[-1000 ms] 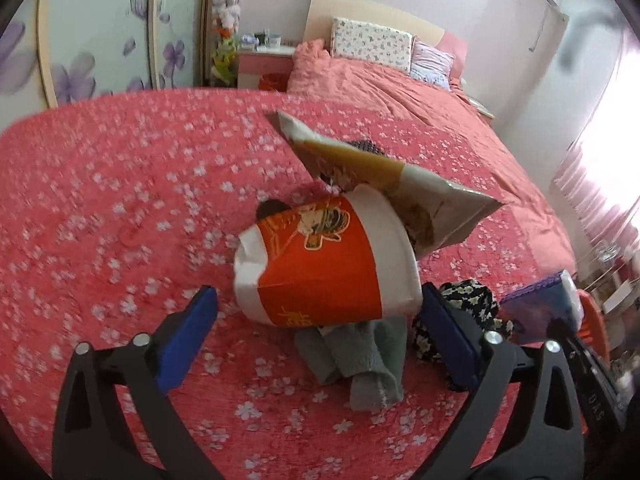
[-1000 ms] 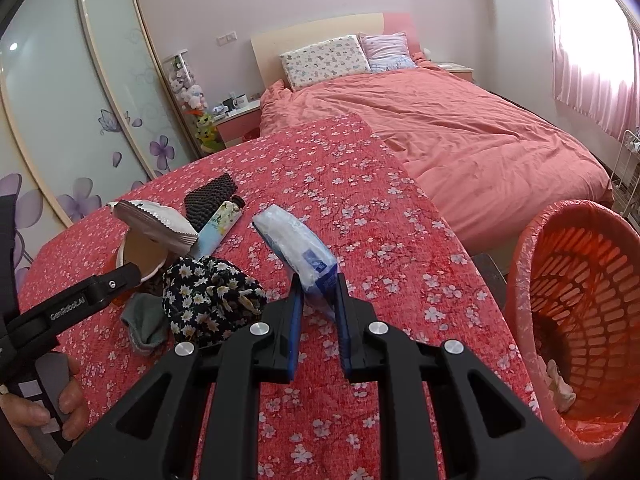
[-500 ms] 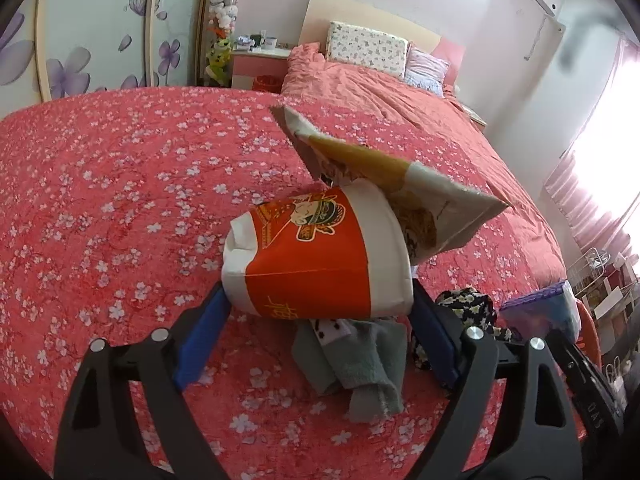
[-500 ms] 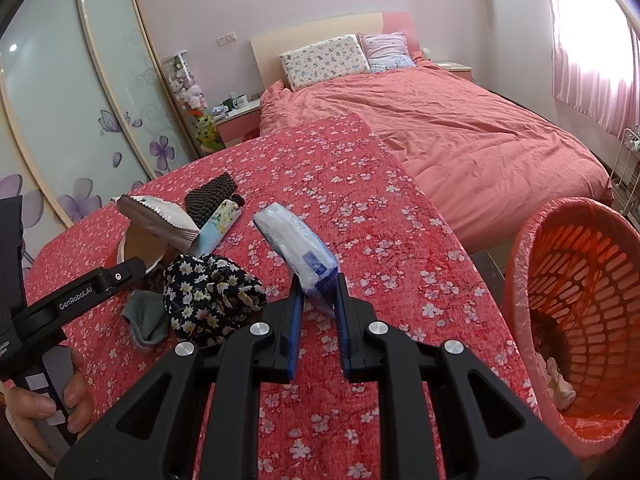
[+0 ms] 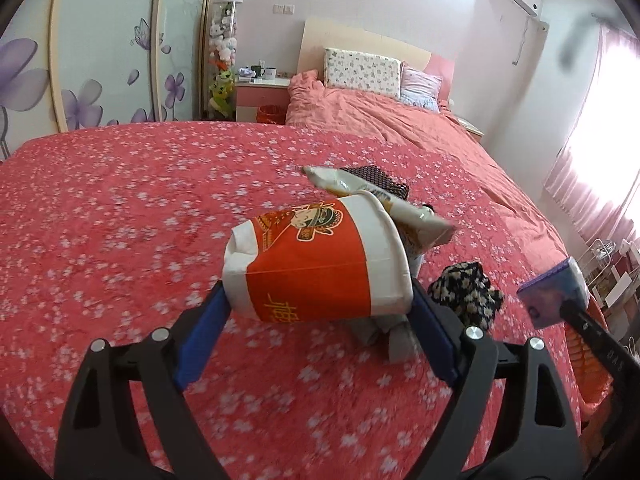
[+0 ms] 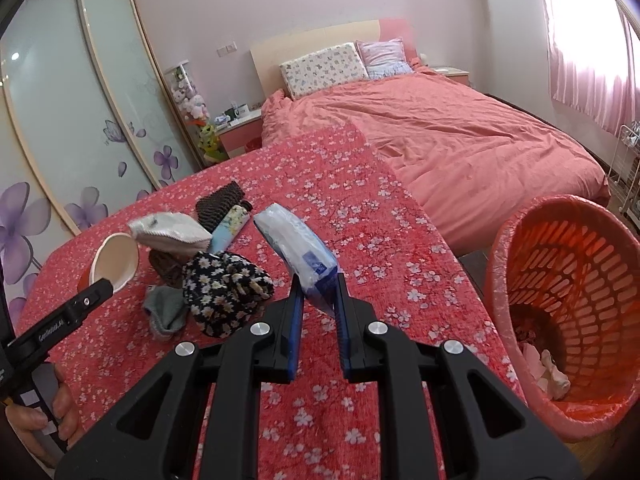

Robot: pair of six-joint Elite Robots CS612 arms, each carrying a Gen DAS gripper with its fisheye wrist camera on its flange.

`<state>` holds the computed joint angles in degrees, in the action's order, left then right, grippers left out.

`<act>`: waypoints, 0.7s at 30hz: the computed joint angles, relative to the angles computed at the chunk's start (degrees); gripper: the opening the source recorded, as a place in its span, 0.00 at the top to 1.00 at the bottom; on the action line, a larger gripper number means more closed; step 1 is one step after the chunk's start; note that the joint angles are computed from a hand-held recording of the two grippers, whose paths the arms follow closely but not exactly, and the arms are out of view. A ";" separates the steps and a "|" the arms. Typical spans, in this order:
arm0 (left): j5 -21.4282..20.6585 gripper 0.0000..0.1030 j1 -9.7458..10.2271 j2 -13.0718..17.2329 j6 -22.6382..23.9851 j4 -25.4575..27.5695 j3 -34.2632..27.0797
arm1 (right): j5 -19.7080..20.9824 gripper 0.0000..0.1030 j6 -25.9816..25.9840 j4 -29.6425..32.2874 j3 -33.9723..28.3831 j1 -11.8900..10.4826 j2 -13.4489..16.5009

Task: Collect trash
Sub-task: 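Grasp the orange paper cup with the left tool while the right tool holds the tissue pack, then carry cup and tissue pack to the orange basket and release them inside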

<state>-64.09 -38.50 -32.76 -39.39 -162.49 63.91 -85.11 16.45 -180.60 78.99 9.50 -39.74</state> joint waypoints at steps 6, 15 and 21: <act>0.83 0.18 -0.76 -2.49 0.54 -3.02 3.43 | -0.05 0.85 0.31 -3.12 2.18 -0.02 -1.46; 1.10 0.18 -2.53 -4.65 3.59 -7.06 5.71 | -0.87 0.85 0.93 -8.56 5.70 -0.34 -3.71; 0.51 0.18 -3.73 -4.68 5.94 -7.66 4.63 | -2.11 0.85 1.50 -12.21 8.02 -0.86 -4.92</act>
